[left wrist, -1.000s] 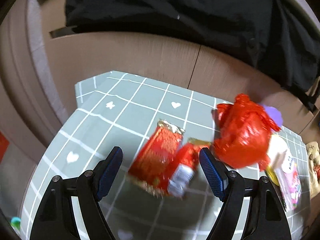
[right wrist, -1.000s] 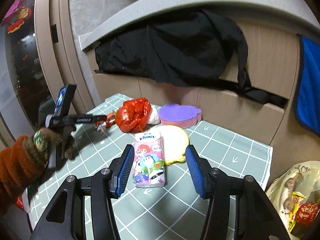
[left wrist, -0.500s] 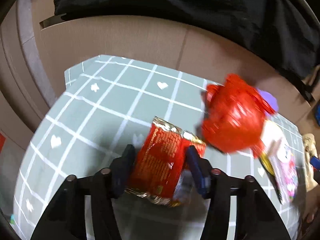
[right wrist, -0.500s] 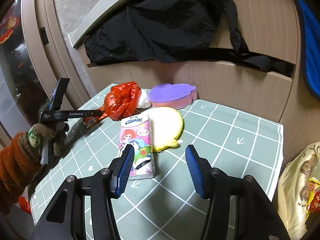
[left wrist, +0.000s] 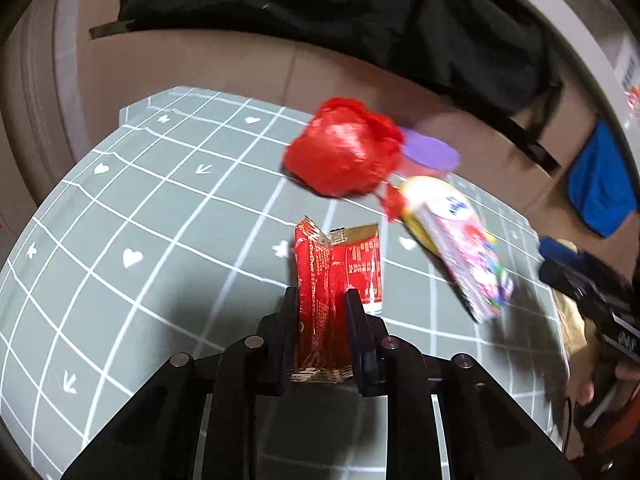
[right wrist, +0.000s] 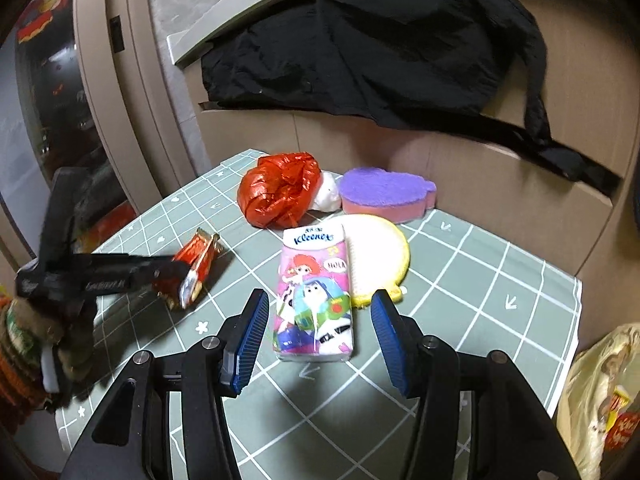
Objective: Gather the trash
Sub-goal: 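Set the red wrapper beside another wrapper with the left gripper while the right gripper grasps the red plastic bag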
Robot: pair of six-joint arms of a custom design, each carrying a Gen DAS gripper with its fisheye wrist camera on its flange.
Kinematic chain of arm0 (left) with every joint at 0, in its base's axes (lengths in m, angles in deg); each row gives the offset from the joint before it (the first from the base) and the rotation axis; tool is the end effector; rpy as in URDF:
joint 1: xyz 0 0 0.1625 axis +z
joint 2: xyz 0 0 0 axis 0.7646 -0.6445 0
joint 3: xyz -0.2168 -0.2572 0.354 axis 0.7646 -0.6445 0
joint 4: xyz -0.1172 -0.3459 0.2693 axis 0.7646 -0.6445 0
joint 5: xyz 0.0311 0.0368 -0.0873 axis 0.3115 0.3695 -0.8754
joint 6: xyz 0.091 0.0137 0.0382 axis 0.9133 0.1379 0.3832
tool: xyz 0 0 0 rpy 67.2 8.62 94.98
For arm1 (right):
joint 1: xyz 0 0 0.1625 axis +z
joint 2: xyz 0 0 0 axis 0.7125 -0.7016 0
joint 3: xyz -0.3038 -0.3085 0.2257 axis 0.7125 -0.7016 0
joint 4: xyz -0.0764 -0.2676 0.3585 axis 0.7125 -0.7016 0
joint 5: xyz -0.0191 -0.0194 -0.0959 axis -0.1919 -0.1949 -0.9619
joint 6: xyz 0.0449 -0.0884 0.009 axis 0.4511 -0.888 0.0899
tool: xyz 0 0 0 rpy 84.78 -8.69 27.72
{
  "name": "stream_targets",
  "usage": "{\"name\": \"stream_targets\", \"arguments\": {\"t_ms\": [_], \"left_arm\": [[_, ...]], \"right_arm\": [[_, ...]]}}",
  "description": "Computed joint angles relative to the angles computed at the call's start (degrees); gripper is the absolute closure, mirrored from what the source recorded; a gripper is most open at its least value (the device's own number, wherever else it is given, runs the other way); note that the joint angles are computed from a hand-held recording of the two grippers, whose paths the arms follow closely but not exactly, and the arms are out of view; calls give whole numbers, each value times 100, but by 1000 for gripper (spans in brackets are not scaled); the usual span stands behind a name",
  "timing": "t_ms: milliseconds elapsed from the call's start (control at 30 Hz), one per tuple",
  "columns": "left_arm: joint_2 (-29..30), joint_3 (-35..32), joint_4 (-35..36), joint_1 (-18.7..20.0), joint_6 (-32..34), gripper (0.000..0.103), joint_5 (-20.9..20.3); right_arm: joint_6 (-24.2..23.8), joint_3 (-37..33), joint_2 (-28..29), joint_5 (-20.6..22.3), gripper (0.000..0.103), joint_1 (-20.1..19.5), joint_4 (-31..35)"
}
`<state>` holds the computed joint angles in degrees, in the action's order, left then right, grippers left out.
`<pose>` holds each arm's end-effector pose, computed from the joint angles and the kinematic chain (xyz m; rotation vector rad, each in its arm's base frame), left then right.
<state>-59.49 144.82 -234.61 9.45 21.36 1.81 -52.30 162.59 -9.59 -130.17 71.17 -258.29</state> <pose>0.0227 -0.3470 0.2990 0.2847 2.4966 -0.9292 0.2969 -0.3745 -0.0012 1.1167 -2.4366 0.7380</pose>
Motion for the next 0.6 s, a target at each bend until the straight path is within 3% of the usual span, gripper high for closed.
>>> {"name": "stream_targets", "arguments": {"t_ms": [167, 300, 467, 600], "left_arm": [[-498, 341, 86, -482, -188, 80, 80], [-769, 507, -78, -644, -108, 81, 218], [-1114, 474, -91, -504, -94, 81, 230], [-1229, 443, -137, -359, -190, 80, 279]], "right_arm": [[-117, -245, 77, -213, 52, 153, 343], [-118, -551, 102, -189, 52, 268, 777], [-415, -1225, 381, -329, 52, 527, 1128], [-106, -1889, 676, -111, 53, 558, 1850]]}}
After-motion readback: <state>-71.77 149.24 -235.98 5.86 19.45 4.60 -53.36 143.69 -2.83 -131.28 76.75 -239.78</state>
